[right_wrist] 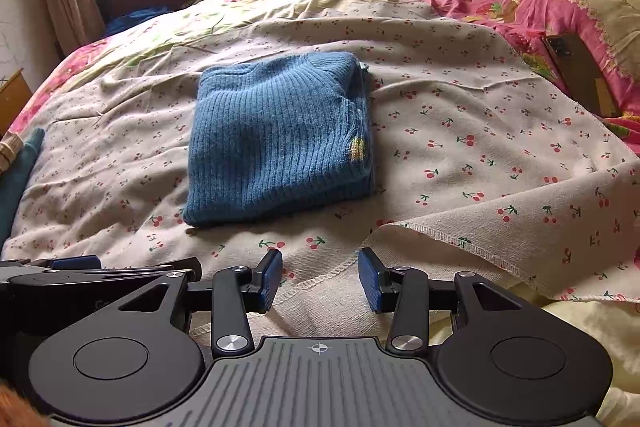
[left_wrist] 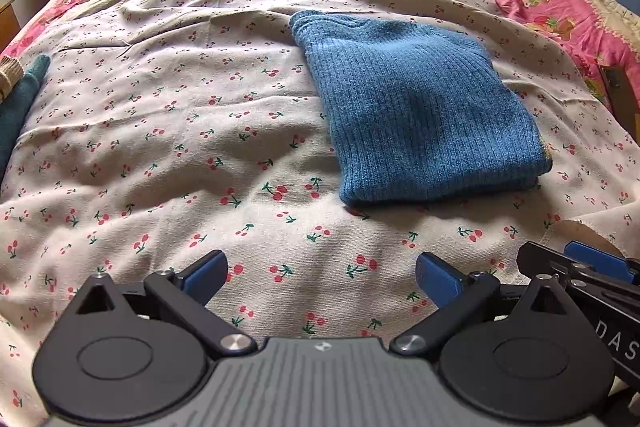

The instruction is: Fold small clothes

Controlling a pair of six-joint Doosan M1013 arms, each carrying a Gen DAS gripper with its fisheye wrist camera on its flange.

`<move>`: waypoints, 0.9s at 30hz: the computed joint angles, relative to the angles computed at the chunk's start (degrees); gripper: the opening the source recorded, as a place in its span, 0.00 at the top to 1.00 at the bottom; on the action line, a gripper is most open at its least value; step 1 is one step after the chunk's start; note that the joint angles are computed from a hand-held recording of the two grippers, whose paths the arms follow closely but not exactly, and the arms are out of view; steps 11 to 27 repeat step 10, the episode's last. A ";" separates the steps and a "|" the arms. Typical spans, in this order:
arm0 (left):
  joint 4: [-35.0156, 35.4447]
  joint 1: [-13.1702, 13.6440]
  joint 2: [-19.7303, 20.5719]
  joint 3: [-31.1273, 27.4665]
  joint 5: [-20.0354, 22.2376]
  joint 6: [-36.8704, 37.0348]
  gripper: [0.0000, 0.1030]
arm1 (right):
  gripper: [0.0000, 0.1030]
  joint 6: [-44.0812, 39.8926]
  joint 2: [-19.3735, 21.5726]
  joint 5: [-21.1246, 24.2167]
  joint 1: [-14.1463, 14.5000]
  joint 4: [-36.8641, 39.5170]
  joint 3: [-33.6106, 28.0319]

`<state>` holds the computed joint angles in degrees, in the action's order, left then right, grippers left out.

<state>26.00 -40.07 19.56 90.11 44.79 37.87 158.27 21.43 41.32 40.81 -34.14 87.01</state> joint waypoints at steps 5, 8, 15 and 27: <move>-0.30 0.06 -0.03 -0.01 -0.18 -0.26 0.00 | 0.60 0.34 -0.12 -0.20 -0.04 -0.08 0.11; 0.22 -0.04 -0.04 -0.02 0.03 -0.82 0.00 | 0.60 0.43 -0.10 -0.29 -0.02 -0.11 0.10; 0.65 -0.11 -0.04 -0.06 0.22 -0.92 0.00 | 0.60 0.48 -0.10 -0.33 0.00 -0.10 0.10; 0.65 -0.11 -0.04 -0.06 0.22 -0.92 0.00 | 0.60 0.48 -0.10 -0.33 0.00 -0.10 0.10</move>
